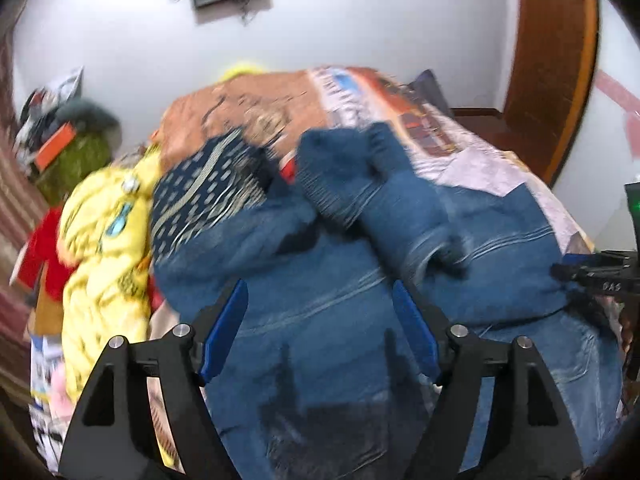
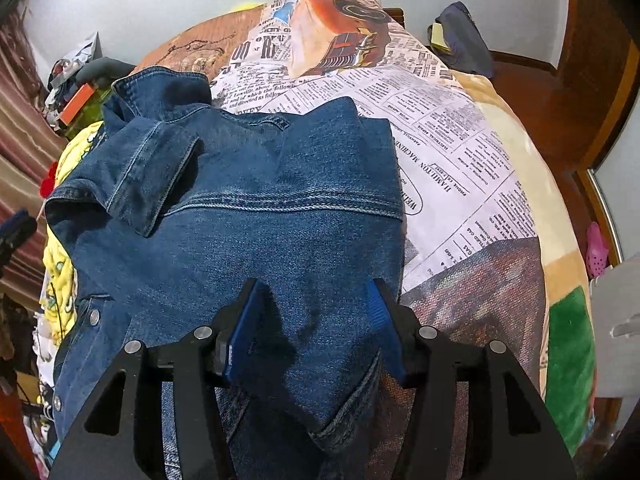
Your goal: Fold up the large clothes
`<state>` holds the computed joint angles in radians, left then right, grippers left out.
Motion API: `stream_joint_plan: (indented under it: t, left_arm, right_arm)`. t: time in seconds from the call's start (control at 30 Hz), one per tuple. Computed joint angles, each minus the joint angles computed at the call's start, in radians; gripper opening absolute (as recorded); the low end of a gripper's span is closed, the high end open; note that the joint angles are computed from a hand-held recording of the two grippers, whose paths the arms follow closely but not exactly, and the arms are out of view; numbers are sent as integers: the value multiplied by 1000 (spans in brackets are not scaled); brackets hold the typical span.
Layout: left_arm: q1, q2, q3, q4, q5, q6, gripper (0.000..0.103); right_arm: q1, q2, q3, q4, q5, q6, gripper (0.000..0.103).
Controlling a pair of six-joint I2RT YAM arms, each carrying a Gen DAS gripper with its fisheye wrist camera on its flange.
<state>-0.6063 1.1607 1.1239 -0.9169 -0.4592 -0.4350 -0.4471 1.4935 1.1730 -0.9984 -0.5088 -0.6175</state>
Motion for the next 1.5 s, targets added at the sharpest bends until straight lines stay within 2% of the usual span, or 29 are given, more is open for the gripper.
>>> stream_joint_plan:
  t: [0.2,0.3,0.43,0.47,0.5,0.53,0.6,0.83,1.0,1.1,1.13,1.23,1.3,1.37,1.43,1.5]
  left_arm:
    - [1,241,71,59,-3,62,80]
    - [26,344,89,78,-3,39,80]
    - [62,383,108,127,2,-8,77]
    - [67,374,107,139,-4,-9,67]
    - [68,362,108,144,-20,-17,43]
    - [69,350,108,146,-22,-19,35]
    - [98,291,84,175,60,-16,20]
    - [146,59,9,167,198,-109,20]
    - [197,-93,-98,134,225,-186,34]
    - [302,-192,-221,131,300,-210,38]
    - [338,-208,-255,132,325,-206,38]
    - [383,-258,-338,86,294,-208,32]
    - [514,-308,-416,122,490,-143,32]
    - [571,-319,-459,124,572,-101,32]
    - [554,-336,-477,117,567,-85,32]
    - [498,-354,-470,108,505,-101,32]
  right_arm:
    - [-11,19,8,-11,-22,-7,52]
    - [-15,19,5,-14,-29,-12,53]
    - [-18,23,2,-11,-38,-20,54]
    - [-19,23,0,-10,-40,-22,54]
    - [-20,22,-2,-8,-41,-23,54]
    - [-20,22,-5,-7,-42,-24,54]
    - [-22,21,-8,-4,-45,-26,54]
    - [-9,10,-16,-13,-69,-69,55]
    - [35,-30,-56,33,-29,-71,55]
    - [29,-17,-45,13,-40,-85,55]
    - [31,-19,-48,16,-37,-83,55]
    - [48,-52,-74,43,-5,-73,55]
    - [57,-66,-84,52,11,-70,55]
    - [62,-72,-84,48,21,-66,55]
    - [64,-68,-71,35,28,-56,56]
    - [57,-62,-51,11,28,-40,56]
